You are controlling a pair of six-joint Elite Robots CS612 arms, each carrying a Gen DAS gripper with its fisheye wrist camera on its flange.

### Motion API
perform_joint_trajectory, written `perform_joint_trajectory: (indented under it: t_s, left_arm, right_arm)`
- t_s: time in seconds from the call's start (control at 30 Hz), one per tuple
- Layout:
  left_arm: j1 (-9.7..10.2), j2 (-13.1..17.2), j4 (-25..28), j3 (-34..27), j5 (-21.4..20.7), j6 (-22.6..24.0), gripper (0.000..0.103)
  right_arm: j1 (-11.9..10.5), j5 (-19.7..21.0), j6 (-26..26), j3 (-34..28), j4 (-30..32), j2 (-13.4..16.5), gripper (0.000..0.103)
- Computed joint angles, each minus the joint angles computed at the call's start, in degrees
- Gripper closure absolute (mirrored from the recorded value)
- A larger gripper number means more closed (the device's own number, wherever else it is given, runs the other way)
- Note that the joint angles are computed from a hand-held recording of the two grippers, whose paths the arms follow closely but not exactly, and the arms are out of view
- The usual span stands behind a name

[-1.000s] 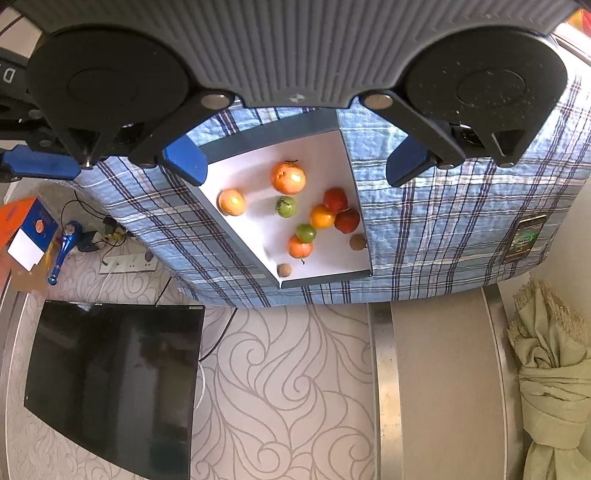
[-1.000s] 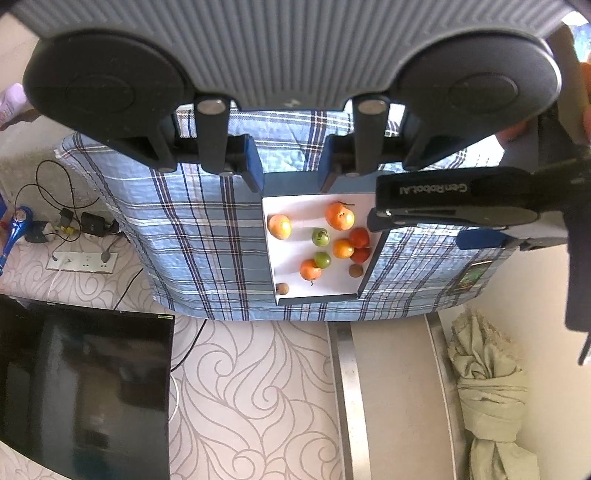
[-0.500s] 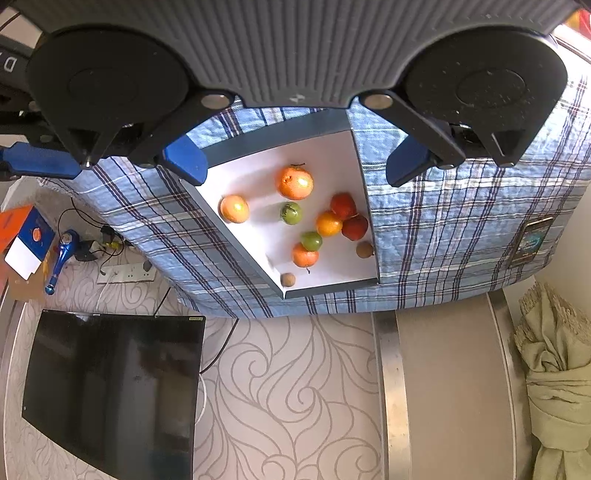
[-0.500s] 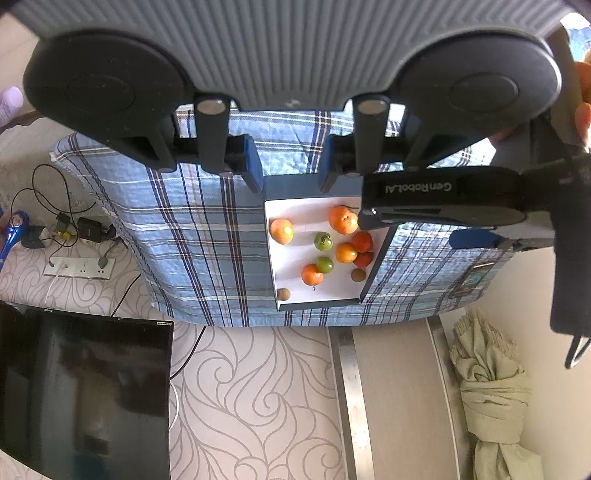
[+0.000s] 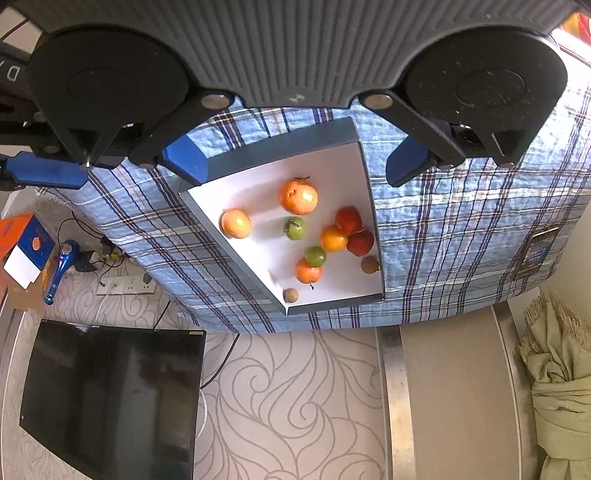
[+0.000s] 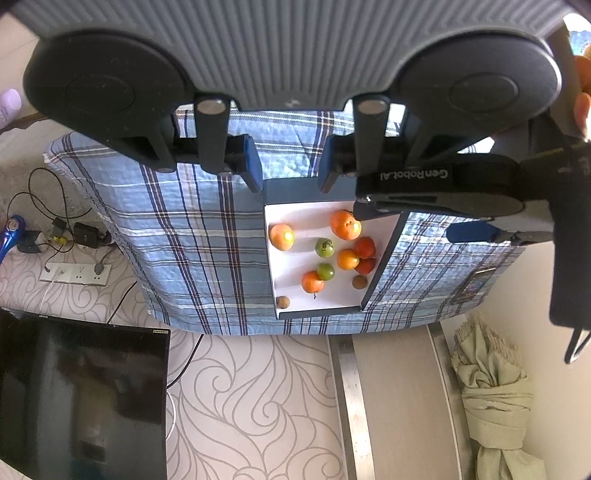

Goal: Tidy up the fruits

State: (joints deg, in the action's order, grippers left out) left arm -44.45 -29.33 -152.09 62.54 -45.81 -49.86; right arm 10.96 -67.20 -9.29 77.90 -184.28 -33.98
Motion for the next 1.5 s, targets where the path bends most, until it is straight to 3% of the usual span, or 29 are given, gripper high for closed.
perform_joint_trajectory:
  t_s: [1.5]
  left_arm:
    - [-0.06, 0.2, 0.7, -0.4, -0.4, -1.0, 0.0]
  right_arm:
    - [-0.4, -0.3, -0.1, 0.7, 0.4, -0.2, 0.067]
